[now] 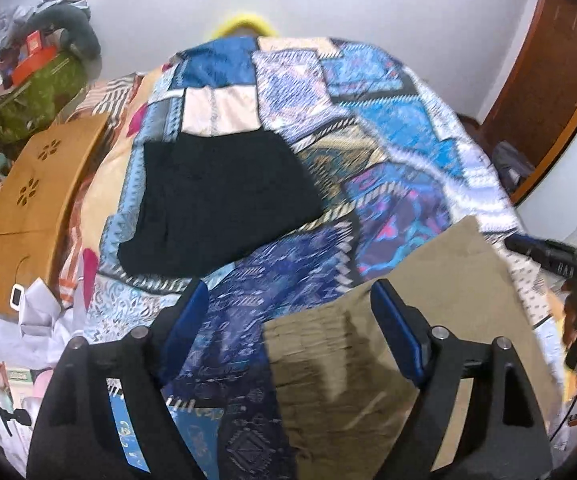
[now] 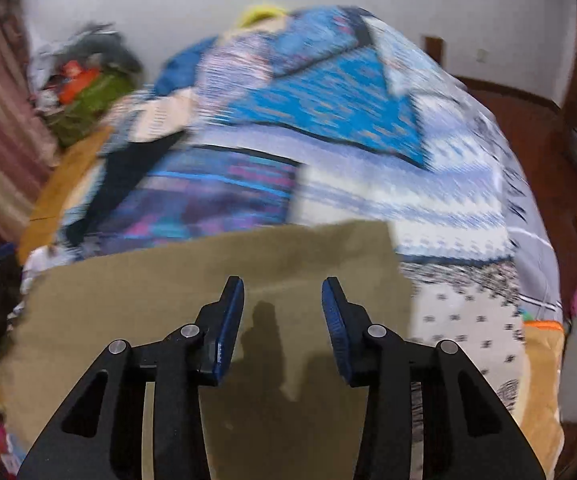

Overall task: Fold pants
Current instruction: 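Grasp the waistband with the left gripper while the right gripper grasps the folded edge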

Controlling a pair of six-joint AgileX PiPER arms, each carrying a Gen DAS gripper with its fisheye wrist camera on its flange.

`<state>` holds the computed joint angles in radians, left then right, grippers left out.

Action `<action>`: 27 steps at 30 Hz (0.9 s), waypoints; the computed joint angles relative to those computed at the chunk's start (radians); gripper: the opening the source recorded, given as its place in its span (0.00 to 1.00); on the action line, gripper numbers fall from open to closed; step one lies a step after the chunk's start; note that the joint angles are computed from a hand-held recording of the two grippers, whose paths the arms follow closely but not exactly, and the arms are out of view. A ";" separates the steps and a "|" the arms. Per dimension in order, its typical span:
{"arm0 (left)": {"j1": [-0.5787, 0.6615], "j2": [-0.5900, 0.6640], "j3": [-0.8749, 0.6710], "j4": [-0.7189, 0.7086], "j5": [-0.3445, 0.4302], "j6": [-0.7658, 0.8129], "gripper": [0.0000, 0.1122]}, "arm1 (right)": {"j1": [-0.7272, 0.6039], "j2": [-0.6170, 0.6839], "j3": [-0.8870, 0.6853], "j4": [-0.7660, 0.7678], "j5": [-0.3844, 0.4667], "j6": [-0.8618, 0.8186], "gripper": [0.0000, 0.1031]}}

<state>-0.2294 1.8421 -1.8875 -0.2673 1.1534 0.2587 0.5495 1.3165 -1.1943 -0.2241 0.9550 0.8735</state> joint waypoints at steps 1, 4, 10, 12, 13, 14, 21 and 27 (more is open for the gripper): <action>-0.002 0.005 -0.021 -0.016 0.020 0.001 0.75 | 0.044 0.016 -0.043 -0.009 0.009 0.013 0.37; -0.029 0.010 -0.040 -0.022 0.052 -0.011 0.75 | 0.117 0.077 -0.132 -0.017 0.020 0.024 0.47; -0.110 0.005 0.076 0.053 0.063 -0.004 0.76 | 0.181 0.229 -0.202 0.127 0.055 -0.069 0.56; -0.132 -0.031 0.178 0.099 0.018 0.014 0.77 | 0.227 0.214 -0.172 0.055 0.053 -0.002 0.58; -0.135 -0.067 0.241 0.111 -0.028 0.027 0.80 | 0.239 0.203 -0.165 0.048 0.064 0.018 0.59; -0.137 -0.109 0.305 0.117 -0.079 0.040 0.81 | 0.246 0.188 -0.158 0.052 0.076 0.025 0.59; -0.107 -0.202 0.409 0.088 -0.102 0.083 0.81 | 0.372 0.067 -0.047 -0.060 0.128 0.229 0.66; -0.092 -0.289 0.505 0.088 -0.118 0.104 0.83 | 0.589 -0.001 0.038 -0.240 0.209 0.563 0.75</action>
